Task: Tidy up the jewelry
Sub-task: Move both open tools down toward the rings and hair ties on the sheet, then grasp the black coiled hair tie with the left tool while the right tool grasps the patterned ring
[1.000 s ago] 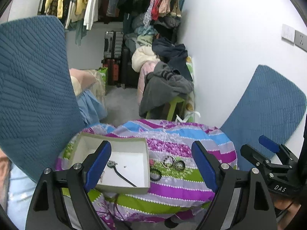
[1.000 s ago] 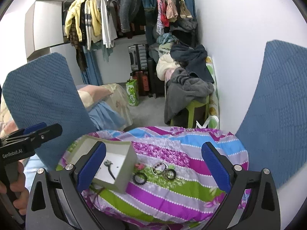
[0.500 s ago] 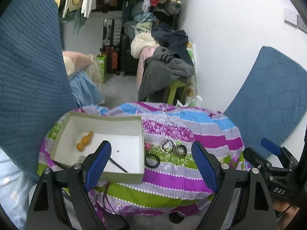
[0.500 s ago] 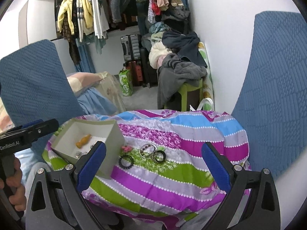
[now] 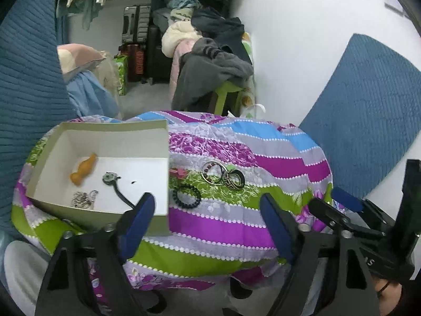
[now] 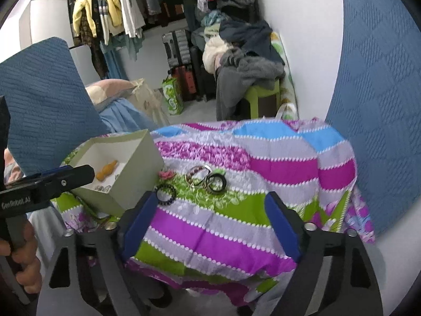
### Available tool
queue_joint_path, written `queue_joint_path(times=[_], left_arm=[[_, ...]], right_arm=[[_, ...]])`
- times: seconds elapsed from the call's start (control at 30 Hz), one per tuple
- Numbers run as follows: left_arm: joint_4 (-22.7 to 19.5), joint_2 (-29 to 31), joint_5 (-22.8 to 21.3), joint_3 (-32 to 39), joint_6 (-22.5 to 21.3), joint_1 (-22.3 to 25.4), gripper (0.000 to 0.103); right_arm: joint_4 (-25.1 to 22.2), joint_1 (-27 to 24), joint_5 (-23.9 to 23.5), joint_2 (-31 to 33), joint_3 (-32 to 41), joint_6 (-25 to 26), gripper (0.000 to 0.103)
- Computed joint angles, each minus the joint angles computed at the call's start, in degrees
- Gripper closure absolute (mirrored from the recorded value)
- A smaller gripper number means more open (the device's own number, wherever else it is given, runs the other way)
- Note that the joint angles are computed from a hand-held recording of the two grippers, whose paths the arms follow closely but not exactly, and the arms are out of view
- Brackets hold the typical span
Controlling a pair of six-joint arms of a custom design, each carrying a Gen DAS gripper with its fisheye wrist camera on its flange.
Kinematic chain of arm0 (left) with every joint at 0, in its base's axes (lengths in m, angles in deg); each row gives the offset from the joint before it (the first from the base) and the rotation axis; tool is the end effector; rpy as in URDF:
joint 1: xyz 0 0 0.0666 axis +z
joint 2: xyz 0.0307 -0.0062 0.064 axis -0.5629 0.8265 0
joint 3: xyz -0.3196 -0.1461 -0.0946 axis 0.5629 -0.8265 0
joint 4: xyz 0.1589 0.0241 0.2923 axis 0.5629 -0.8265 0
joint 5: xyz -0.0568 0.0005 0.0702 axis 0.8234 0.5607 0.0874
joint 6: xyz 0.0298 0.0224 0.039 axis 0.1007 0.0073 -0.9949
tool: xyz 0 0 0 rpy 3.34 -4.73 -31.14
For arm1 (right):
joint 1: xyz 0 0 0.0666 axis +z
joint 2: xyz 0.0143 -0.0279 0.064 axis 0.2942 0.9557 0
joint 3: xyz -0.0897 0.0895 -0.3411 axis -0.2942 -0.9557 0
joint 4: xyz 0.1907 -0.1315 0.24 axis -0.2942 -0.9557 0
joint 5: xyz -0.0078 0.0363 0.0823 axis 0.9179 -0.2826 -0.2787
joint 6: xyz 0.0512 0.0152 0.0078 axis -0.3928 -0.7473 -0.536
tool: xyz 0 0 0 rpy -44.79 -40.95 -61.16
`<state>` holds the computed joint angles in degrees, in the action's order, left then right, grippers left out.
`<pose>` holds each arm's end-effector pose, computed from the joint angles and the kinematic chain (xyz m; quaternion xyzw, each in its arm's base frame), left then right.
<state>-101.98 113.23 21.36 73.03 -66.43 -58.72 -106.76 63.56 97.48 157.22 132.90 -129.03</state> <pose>0.3994 -0.1946 0.5368 0.2619 0.8827 -0.2186 0.3231 0.2570 0.2354 0.5314 0.1958 0.8815 0.0037 0.4296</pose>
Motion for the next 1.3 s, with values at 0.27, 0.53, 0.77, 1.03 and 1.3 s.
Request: queue_joint_path(times=[0.27,0.53,0.77,1.03,1.3], left_arm=[[0.1,3.5,-2.6,-0.4,0.5,-4.1,0.056],[1.3,7.0,-7.0,-1.2,1.8,-6.8,0.066],[2.5,10.4,-9.9,-0.1,3.2,-8.1,0.073],[2.7,13.5,-15.0,0.7,2.6,-9.7,0.079],[3.9,15.8,-18.6,1.5,3.0,-10.1,0.079]], right_arm=[[12.2,-8.6,-11.3,-3.1,-9.1,5.9,0.048],[17.1,-17.0,-21.4,-0.2,-10.9,14.2,0.055],[19.8,-23.4,-29.1,4.0,-11.1,18.8,0.073],[20.5,-25.1,-32.7,7.9,-9.7,21.8,0.082],[19.3,-26.3,-34.4,10.4,-8.9,23.1,0.094]])
